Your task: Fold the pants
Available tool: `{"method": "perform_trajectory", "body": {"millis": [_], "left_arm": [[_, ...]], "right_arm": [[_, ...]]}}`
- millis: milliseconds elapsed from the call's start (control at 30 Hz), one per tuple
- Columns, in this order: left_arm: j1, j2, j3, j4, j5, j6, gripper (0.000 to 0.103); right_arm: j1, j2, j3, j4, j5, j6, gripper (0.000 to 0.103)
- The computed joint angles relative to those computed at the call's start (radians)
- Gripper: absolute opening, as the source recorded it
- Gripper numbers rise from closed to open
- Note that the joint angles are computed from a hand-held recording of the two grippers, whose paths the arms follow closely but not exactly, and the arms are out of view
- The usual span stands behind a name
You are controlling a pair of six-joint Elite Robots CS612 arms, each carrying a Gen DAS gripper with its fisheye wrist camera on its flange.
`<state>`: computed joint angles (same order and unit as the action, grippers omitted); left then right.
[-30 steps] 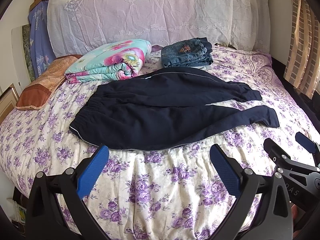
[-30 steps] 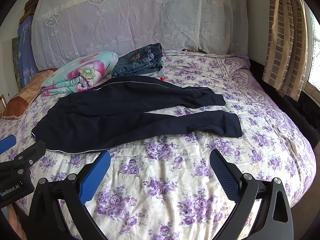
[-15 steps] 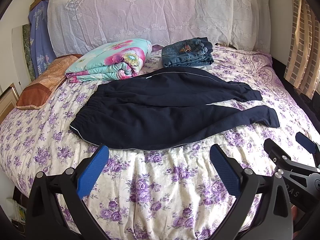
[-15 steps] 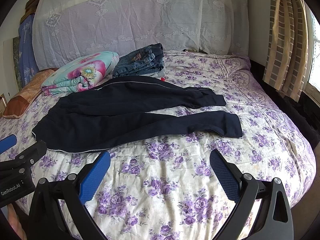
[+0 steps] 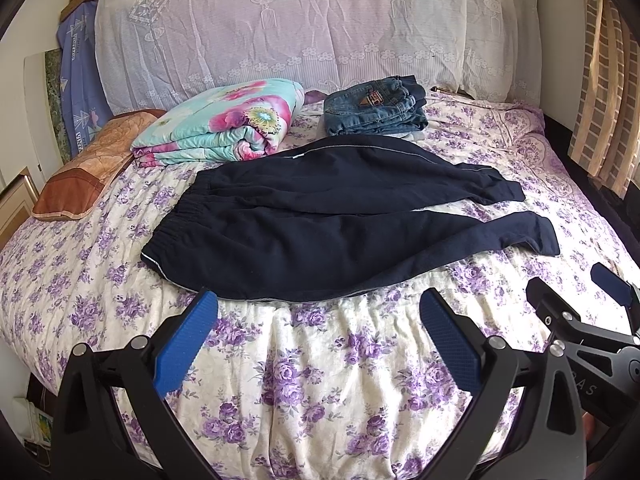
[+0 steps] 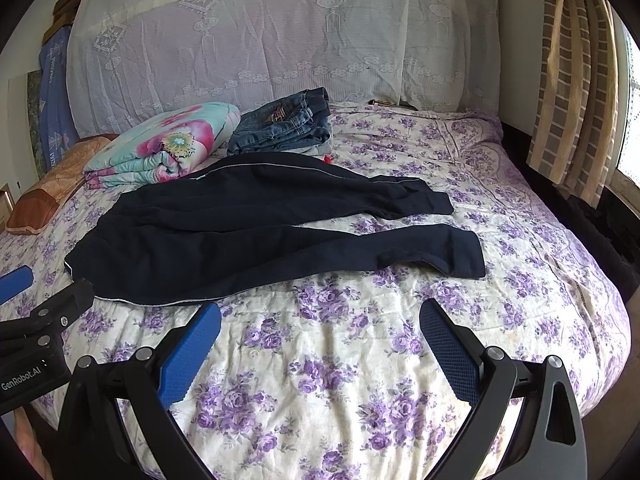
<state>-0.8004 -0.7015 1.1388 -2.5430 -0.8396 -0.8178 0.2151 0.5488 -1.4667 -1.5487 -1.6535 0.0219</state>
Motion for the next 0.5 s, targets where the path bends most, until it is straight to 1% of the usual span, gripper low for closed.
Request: {"method": "perform_trajectory", "body": {"millis": [500], "left_arm": [[0.001, -0.001, 0.000, 0.004, -0.002, -0.002, 0.098]], "right_arm": [[0.005, 0.000, 0.001, 0.001, -0.003, -0.006, 0.100]]}}
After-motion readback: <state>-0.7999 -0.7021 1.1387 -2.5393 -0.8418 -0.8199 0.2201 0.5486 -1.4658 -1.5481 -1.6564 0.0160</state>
